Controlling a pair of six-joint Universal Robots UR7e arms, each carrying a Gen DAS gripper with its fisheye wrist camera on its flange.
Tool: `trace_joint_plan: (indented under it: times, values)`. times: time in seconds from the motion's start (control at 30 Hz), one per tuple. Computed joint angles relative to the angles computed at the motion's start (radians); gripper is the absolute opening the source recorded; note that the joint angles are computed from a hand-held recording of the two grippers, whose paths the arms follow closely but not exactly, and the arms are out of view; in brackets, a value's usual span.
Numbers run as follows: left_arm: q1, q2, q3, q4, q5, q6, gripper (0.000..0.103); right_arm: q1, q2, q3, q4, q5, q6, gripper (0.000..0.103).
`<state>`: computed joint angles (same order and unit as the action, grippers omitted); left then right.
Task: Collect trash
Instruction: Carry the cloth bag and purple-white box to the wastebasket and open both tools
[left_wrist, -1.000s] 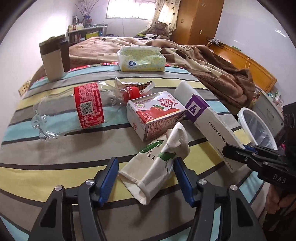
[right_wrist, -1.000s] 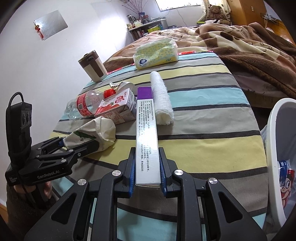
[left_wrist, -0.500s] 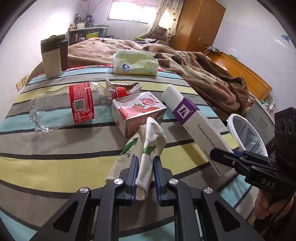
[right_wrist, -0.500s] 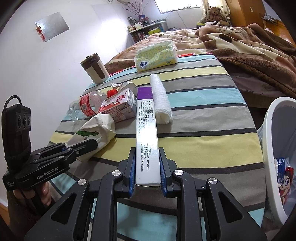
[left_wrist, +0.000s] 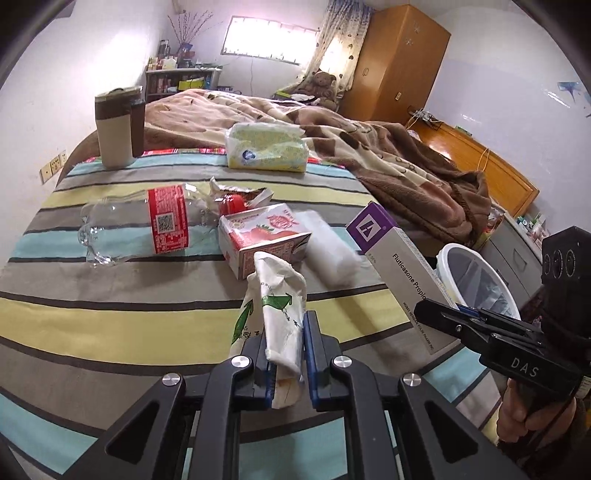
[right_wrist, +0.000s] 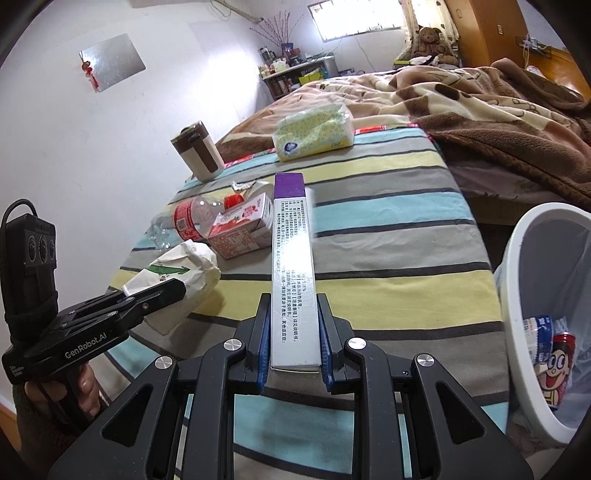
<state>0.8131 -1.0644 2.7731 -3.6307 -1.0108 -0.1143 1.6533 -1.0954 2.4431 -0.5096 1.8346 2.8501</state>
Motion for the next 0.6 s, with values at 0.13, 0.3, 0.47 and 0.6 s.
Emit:
trace_joint_plan:
  times: [0.13,0.3,0.47,0.6]
  values:
    - [-0.041,-0.008,0.017,-0.009,0.007,-0.024,0.013,-0.001,-0.032,0.025,-0.018,-0.002,0.002,0.022]
    - [-0.114,-0.001,0.036,-0.021,0.017,-0.064,0.013,-0.006,-0.085,0.061,-0.033,-0.003,-0.004,0.022]
    - [-0.182,0.017,0.042,-0.023,0.027,-0.104,0.013,-0.020,-0.149,0.102,-0.046,-0.009,-0.014,0.022]
    - [-0.236,0.044,0.043,-0.033,0.031,-0.135,0.013,-0.046,-0.210,0.138,-0.054,-0.016,-0.023,0.022]
